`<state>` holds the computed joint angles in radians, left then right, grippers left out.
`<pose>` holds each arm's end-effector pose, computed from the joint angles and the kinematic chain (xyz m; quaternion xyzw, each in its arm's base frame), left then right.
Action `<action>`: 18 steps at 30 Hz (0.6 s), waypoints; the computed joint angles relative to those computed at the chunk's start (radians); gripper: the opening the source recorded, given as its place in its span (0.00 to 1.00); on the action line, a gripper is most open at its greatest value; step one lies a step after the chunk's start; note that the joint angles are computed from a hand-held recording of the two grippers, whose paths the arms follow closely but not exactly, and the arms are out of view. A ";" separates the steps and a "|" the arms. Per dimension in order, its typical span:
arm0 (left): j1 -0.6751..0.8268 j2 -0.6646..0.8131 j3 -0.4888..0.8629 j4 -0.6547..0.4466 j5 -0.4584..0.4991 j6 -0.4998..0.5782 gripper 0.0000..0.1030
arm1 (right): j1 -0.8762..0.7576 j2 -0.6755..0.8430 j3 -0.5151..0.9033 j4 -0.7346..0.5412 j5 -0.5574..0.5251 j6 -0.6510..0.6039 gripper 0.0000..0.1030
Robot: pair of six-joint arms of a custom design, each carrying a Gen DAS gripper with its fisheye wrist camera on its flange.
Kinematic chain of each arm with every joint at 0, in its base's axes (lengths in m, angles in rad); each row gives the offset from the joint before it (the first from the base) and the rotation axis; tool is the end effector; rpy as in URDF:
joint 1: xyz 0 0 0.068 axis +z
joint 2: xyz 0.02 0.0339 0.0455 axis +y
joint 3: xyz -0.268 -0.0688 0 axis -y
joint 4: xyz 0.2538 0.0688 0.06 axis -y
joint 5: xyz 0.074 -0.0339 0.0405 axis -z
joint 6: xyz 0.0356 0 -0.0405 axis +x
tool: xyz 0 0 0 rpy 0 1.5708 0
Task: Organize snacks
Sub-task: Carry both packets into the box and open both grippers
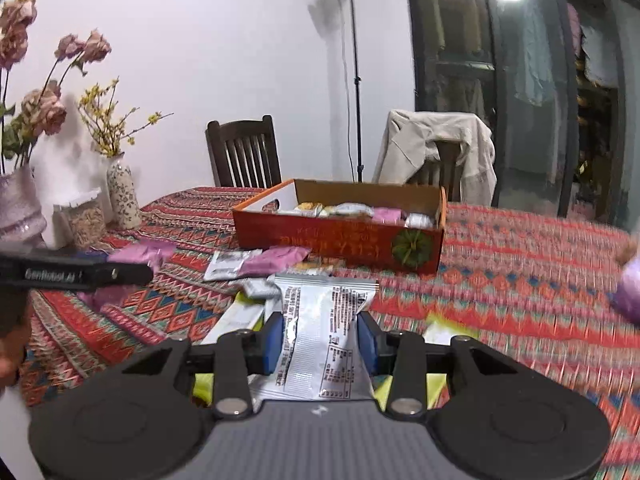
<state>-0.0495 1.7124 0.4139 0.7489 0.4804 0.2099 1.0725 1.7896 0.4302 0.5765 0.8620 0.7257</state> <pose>0.2727 -0.0300 0.0954 0.2249 0.8253 -0.1689 0.4898 0.1475 0.2146 0.0710 0.0132 0.8540 0.0329 0.5190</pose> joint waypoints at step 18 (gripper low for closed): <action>-0.160 0.809 1.414 -0.697 -0.200 -0.032 0.61 | -0.685 0.473 0.988 -0.362 -0.705 -0.534 0.37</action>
<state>-0.2094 2.5218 1.8283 0.0521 0.2800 0.1776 0.3872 2.2628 1.4185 0.2147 0.1568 0.1921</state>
